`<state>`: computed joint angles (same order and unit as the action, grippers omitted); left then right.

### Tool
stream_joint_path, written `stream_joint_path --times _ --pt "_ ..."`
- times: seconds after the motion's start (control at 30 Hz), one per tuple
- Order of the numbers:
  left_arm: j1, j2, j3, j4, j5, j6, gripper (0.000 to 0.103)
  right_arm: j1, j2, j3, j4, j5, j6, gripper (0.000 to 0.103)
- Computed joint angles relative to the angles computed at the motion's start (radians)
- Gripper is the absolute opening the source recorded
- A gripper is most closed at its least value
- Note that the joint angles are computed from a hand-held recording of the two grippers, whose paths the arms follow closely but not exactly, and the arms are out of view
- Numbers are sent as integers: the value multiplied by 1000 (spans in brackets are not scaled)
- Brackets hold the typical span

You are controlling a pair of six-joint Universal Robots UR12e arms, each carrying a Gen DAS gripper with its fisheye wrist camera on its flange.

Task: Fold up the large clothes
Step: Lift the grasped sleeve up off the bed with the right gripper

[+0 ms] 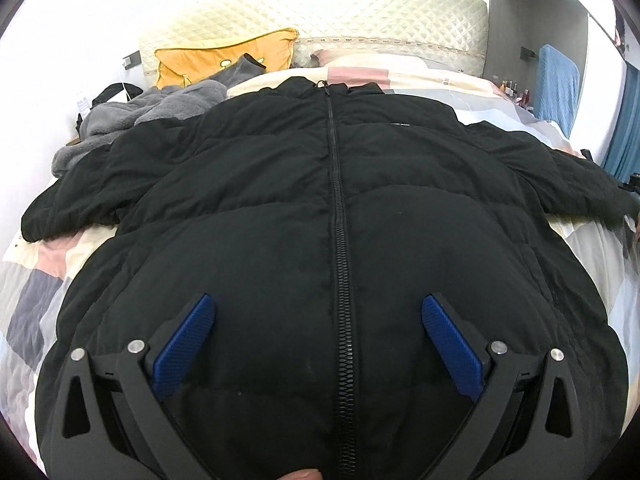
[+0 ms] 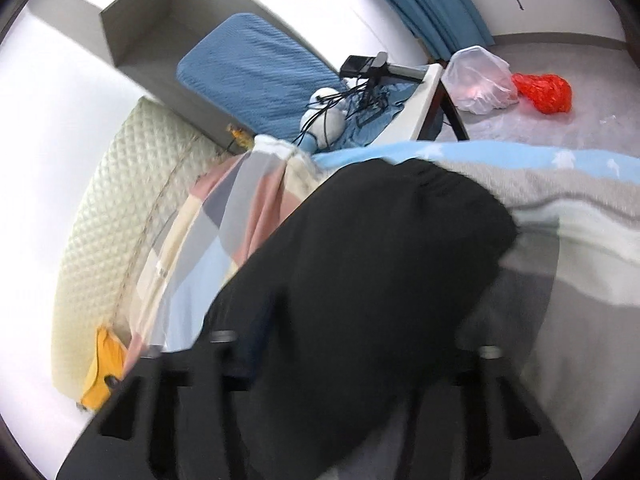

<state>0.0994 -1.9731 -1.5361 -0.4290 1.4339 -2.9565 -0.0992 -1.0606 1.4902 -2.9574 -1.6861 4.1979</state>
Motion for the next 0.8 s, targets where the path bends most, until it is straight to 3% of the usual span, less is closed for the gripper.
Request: stream_joint_path --times 0.07,0.13,0.23,0.47,0.7,0.8 --pt "0 1 0 4 2 1 103 -5 4 -23 7 5 -29 17" --pt "-1 0 1 7 5 2 103 3 5 -57 48 -30 -117 11" --pt "0 -1 3 1 3 2 103 11 4 -85 64 -74 -182 7" --pt "11 2 2 -3 -10 -7 103 24 -8 -125 97 -170 -221 5" --pt "20 2 9 -11 -20 -11 103 47 -27 -172 105 -196 -276 5" --pt "24 8 4 -7 -30 -15 103 71 -29 -226 124 -215 -343 5"
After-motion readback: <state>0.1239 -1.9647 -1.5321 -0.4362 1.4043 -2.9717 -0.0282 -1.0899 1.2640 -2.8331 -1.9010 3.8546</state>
